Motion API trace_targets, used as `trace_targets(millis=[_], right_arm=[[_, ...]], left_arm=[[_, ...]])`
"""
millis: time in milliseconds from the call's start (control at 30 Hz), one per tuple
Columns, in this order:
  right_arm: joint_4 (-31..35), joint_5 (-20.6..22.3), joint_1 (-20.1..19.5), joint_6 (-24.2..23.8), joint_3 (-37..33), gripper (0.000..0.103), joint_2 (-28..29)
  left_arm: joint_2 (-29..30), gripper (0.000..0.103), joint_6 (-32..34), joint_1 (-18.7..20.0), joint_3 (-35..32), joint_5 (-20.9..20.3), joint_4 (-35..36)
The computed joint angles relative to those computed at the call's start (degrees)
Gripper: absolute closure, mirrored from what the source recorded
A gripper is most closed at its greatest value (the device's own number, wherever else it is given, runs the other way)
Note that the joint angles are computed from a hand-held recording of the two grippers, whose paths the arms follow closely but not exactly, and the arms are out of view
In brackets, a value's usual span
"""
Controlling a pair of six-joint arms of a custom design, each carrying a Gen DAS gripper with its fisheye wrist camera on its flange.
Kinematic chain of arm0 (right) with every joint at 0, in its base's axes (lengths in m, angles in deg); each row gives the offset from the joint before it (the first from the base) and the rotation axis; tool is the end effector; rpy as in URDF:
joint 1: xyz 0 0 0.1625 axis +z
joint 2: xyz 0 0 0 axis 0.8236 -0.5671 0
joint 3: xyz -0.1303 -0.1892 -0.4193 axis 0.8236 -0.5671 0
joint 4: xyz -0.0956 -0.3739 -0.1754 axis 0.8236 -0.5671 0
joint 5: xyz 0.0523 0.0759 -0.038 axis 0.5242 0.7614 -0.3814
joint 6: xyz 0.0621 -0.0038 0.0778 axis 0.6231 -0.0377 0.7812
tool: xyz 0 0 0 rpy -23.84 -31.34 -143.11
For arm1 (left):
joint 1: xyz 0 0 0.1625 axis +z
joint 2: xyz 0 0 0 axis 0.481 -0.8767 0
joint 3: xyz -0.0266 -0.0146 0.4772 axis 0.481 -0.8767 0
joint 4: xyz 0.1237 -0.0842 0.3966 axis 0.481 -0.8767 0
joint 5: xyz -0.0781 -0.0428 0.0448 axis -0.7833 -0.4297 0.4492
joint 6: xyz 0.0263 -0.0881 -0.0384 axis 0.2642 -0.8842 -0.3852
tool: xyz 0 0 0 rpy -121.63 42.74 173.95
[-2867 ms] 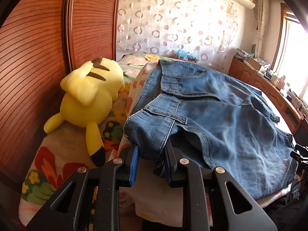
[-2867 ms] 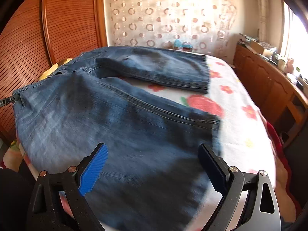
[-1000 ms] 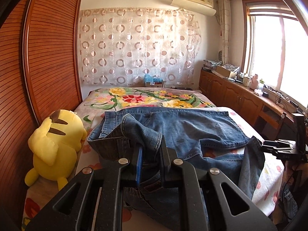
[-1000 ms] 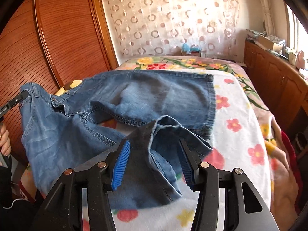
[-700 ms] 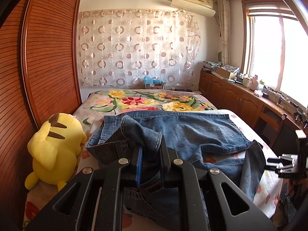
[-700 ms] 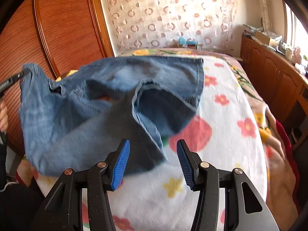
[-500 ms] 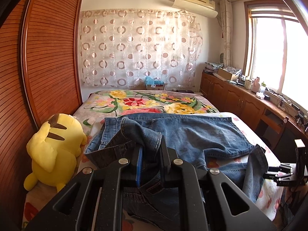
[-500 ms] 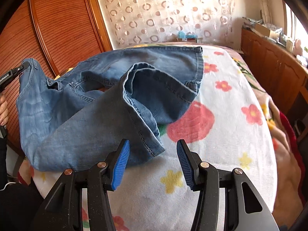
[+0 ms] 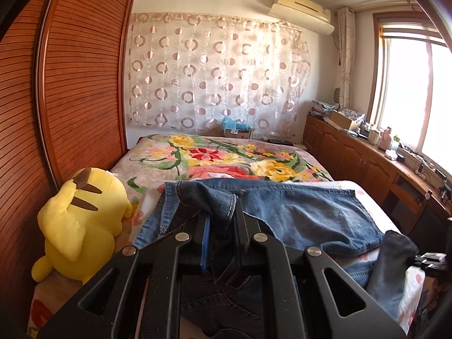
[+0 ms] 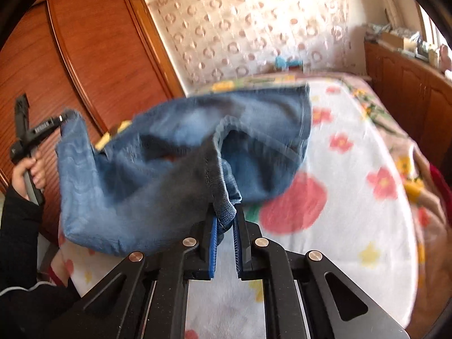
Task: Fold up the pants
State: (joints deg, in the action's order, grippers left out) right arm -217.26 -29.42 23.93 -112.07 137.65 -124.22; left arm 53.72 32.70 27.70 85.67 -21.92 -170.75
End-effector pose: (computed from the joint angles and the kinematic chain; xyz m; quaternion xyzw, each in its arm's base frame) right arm 0.0126 -0.6839 0.3367 0.2492 -0.8850 0.3638 0.1495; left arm -0.2901 -0.8005 0.2093 0.2041 0.8083 -0.4883 0.2581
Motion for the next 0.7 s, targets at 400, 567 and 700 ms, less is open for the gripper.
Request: trace_targets(millis=[400, 567, 700], right_arm=[[-8.4, -0.5, 4.8, -2.6, -6.1, 0.094, 0.2], [-9.4, -2.8, 6.7, -3.5, -9.7, 0.095, 2.5], [-10.3, -4.0, 8.5, -3.8, -10.4, 0.095, 3.6]], left_arm=[[2.6, 0.093, 1.1, 2.3, -9.3, -0.7, 1.9], [4.4, 0.093, 2.0, 3.1, -14.2, -0.7, 3.5], [6.9, 0.093, 2.8, 3.9, -20.4, -0.9, 6.0]])
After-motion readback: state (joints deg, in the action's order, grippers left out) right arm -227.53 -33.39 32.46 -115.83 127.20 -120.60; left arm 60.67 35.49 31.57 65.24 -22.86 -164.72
